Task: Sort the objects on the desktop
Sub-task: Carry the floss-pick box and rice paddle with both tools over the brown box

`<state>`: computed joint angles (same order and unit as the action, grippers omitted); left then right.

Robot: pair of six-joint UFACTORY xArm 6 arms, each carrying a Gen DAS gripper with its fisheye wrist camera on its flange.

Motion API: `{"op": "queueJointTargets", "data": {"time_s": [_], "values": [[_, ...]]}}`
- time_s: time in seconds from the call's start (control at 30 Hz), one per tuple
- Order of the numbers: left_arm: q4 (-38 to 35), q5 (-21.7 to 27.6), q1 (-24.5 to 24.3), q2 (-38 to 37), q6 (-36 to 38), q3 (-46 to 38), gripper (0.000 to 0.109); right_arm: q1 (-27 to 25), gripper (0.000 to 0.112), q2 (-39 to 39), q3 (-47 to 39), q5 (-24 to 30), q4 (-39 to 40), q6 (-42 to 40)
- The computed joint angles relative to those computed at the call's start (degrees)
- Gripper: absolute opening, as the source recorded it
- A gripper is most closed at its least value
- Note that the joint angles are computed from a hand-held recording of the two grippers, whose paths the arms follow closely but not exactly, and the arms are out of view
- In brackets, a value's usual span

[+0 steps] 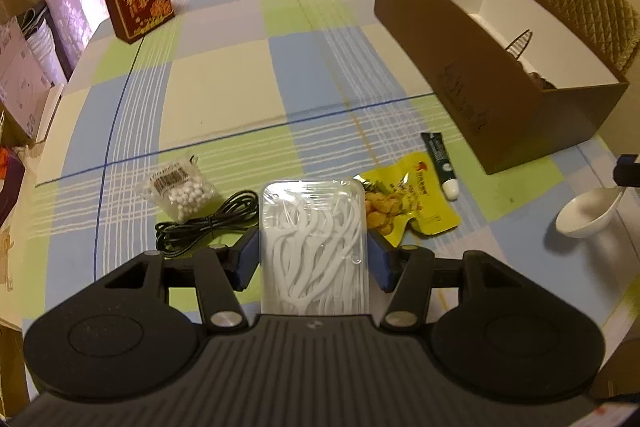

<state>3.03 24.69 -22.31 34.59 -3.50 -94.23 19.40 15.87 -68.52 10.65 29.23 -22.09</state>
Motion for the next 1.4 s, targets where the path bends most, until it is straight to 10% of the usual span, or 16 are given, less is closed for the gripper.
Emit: {"op": "queueJointTargets", "data": {"time_s": [0.97, 1.4], "values": [[-5.78, 2.61, -7.77, 5.09, 7.67, -13.79, 0.051, -3.82, 0.014, -4.76, 0.62, 0.01, 10.82, -15.01], [-5.0, 10.18, -10.18, 18.23, 7.07, -38.08, 0.051, -7.52, 0.014, -2.39, -9.4, 5.19, 20.23, -28.87]]}}
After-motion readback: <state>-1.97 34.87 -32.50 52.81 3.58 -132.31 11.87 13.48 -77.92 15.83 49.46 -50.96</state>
